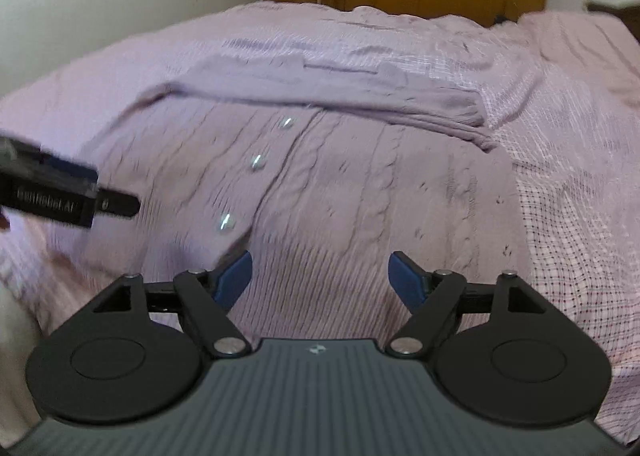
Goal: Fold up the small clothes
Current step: 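Move both open grippers to the ribbed hem of the cardigan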
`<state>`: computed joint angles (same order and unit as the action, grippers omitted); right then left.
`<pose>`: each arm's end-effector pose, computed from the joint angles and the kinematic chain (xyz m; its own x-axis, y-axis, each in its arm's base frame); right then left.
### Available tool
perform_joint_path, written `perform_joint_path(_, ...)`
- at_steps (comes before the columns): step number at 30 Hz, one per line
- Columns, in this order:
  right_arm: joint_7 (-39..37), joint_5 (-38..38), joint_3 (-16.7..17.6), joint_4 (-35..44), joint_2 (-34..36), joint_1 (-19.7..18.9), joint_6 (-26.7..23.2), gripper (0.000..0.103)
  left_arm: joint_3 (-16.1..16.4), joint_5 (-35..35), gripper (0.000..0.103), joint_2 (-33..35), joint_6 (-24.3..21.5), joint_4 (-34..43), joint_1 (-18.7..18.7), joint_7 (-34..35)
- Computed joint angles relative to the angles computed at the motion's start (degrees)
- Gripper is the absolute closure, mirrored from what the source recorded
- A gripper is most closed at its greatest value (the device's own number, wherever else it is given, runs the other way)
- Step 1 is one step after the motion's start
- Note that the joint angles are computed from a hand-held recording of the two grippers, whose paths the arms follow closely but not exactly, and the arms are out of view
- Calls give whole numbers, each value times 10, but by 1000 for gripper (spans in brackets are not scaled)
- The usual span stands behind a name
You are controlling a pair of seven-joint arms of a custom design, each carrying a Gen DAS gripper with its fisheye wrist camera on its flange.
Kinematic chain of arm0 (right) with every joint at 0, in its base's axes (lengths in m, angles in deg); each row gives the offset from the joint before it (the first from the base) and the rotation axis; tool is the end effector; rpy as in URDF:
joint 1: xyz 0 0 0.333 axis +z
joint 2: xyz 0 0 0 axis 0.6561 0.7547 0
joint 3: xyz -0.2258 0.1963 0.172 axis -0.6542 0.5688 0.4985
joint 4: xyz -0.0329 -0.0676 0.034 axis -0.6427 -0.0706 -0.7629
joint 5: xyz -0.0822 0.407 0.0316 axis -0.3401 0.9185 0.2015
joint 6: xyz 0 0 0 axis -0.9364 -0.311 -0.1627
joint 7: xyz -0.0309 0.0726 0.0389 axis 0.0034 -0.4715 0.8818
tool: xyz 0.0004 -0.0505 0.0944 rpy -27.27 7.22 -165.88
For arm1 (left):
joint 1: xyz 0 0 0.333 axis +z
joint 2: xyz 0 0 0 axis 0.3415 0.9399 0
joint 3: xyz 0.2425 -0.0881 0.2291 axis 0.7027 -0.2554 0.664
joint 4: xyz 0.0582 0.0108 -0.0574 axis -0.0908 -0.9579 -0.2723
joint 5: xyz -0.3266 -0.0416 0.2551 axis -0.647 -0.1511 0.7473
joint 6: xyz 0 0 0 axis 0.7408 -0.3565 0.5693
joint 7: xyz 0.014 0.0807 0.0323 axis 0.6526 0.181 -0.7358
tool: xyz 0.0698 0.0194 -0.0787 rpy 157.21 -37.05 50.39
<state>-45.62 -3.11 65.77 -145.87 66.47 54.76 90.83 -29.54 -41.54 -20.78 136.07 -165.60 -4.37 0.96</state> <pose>0.6273 0.1618 0.5121 0.5390 -0.8401 0.0616 -0.5207 -0.3898 -0.7595 0.6697 -0.3934 0.5100 0.0767 -0.9970 0.0073 -0.7270 -0.0609 -0.6840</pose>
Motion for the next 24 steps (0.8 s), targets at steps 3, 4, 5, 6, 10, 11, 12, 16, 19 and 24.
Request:
perform_joint_path(3,7,-40,-3,-21,-4,10,15,21,-2,-5,32,-3,6,-9,2,1)
perform_joint_path(4,19,-65,-6,-28,-5,16,23,21,-3,-6,32,-4,9,-11,2,-1)
perform_joint_path(5,31,-89,-9,-33,-4,21,31,21,-3,-7,32,-5,9,-13,2,-3)
perform_joint_path(6,46,-117,-14,-38,-2,27,40,21,-5,-10,32,-4,7,-12,3,0)
perform_joint_path(10,117,-265,-48,-64,4,58,98,11,-7,-15,32,2,-3,-4,0,9)
perform_joint_path(11,127,-291,-56,-68,6,65,108,11,-7,-16,32,4,-4,-1,-1,11)
perform_joint_path(12,141,-316,-67,-69,8,74,112,11,-7,-17,32,6,-4,1,-1,14)
perform_joint_path(16,159,-329,-70,-57,25,77,119,8,-8,-20,30,13,-7,10,-4,27)
perform_joint_path(19,167,-321,-79,-44,37,85,131,8,-8,-19,29,16,-11,12,-7,39)
perform_joint_path(24,225,-325,-128,-8,62,124,136,8,-16,-35,15,22,-1,15,-3,83)
